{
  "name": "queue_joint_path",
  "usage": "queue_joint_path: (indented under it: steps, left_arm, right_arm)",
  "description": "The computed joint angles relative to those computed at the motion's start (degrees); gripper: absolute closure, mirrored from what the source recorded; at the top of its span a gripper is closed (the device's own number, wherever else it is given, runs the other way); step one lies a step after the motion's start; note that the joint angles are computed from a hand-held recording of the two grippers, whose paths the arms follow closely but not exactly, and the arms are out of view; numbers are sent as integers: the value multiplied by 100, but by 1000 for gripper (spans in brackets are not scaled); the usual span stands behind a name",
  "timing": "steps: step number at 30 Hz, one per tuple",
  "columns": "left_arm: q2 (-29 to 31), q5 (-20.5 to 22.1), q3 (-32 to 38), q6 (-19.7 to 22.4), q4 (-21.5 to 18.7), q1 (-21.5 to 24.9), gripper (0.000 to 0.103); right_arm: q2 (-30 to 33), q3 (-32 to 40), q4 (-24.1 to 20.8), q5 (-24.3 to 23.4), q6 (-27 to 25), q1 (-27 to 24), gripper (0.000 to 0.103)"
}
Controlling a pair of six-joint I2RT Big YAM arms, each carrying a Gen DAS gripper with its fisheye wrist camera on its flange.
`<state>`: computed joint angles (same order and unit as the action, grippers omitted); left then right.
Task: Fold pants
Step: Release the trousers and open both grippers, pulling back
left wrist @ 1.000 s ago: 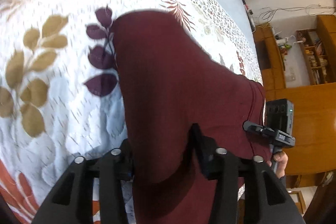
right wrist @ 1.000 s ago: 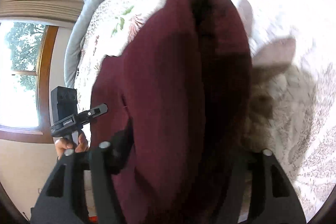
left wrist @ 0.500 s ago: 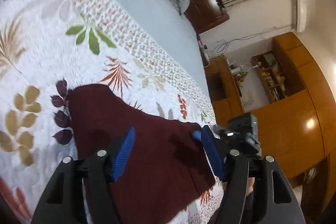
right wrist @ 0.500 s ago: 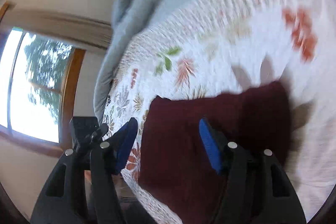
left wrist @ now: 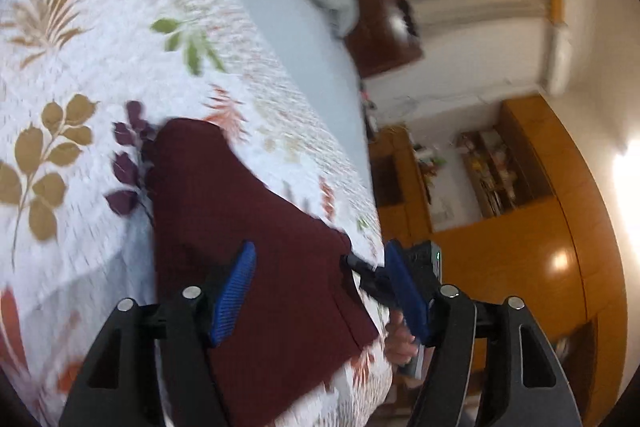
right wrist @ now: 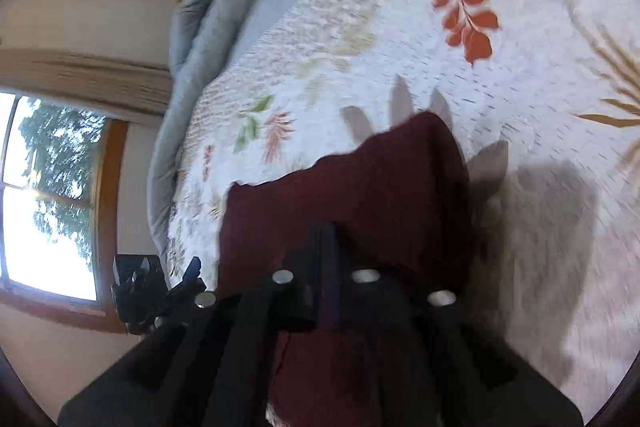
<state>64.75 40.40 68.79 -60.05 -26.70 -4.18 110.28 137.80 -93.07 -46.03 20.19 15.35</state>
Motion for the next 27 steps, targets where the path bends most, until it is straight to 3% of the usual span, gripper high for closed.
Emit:
queue_joint_path:
  steps: [2,4,6,8,9,11,16,18,21,23,26,27]
  left_arm:
    - [-290,-24,-118,221,-53,-214,29]
    - [-487,-115,-320,183,-36,-410,29]
    - [-593,-272,-482,234,-111,-607,29]
    - [-554,-438,-636,241,-201,-794,29]
    - [-573,-562,-703,249,-258,-867,29]
    - [-597,-645,-832,211,-120,-932,29]
    - [-752,-715,-772,156,-363,-906,29]
    - [-967,-922,-698,167,-612,-955,26]
    - [-1443,-1466,-576,320,-1127,-1255,18]
    - [-1729,-1968,-396,488,-1654,-1643,13]
    - [-2078,-3220,-49,499,-2528,-2729,11]
    - [-2105,-3907,162,472,-2957,-3306,11]
  right_arm:
    - [-419,-454,311,-281,-102,24,93]
    - [-892,-1007,475,-533,-395,120,88]
    - [-1121,-1393,281,-312,-815,211,88]
    - [-1267,-1833,254,216,-976,230,103]
    - [-1358,-2198,391,240,-956,150,103]
    - [-1535,-2770,856,-255,-657,-62,103]
    - [-1783,-3066,1338,-408,-281,-181,103]
    - [-2107,-3409,1751,-471,119,-295,94]
    - [-2886,-4058,2226,-552,521,-452,67]
    - [-3432,-4415,2353,-339,722,-477,37]
    - [-4380,-4948,2144,419,668,-309,30]
    - [-4685,-5061,1900,766,549,-158,27]
